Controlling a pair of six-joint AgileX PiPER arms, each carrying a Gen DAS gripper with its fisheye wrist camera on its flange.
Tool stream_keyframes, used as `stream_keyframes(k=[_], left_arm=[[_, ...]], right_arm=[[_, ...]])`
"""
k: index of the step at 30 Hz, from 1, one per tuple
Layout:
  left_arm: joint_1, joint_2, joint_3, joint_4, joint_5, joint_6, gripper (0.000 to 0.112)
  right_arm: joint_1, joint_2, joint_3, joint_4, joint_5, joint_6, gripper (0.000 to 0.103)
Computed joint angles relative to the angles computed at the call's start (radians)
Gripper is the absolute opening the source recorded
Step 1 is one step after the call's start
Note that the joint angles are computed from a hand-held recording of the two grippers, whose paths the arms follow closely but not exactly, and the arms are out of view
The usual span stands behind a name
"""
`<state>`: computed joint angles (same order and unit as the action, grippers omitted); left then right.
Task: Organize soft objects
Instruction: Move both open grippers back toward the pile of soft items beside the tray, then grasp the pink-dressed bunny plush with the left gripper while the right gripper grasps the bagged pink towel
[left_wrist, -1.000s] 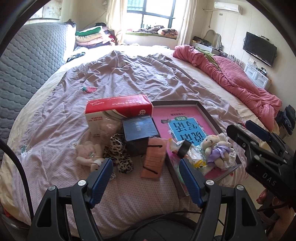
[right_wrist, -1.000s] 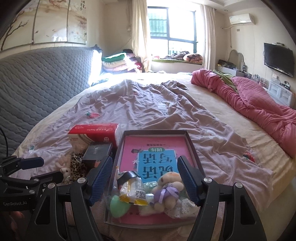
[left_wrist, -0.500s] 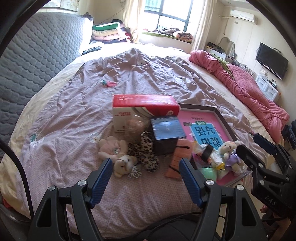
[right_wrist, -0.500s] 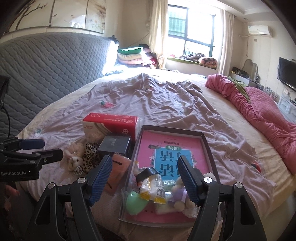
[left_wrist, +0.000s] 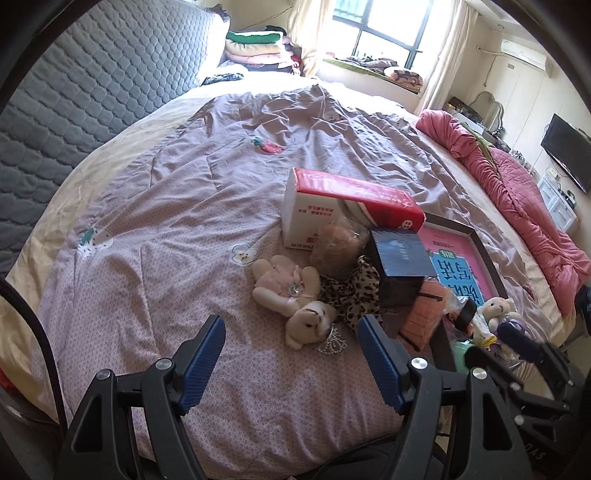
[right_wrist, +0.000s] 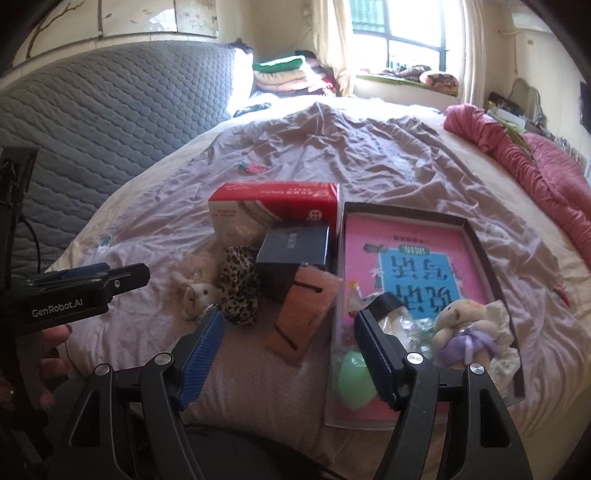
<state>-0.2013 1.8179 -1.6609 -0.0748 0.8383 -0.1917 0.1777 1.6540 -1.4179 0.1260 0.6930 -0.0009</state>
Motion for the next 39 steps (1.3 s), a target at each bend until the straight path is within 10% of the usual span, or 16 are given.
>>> stream_keyframes(k=[29, 33, 39], left_arm=[[0.033, 0.090, 0.028, -0.150, -0.054, 0.121, 0.073], [0.033, 0.113, 0.012, -0.154, -0.049, 0.120, 0.073], [0.042, 0.154, -0.013, -0.194, -0.049, 0.133, 0.073]], right_arm=[[0.055, 0.347, -0.293, -0.335, 0.075, 0.391, 0.074], [0.049, 0.340, -0.271, -0.371, 0.022, 0.399, 0.050], [0.009, 0.306, -0.225, -0.273, -0.051, 0.300, 0.046]])
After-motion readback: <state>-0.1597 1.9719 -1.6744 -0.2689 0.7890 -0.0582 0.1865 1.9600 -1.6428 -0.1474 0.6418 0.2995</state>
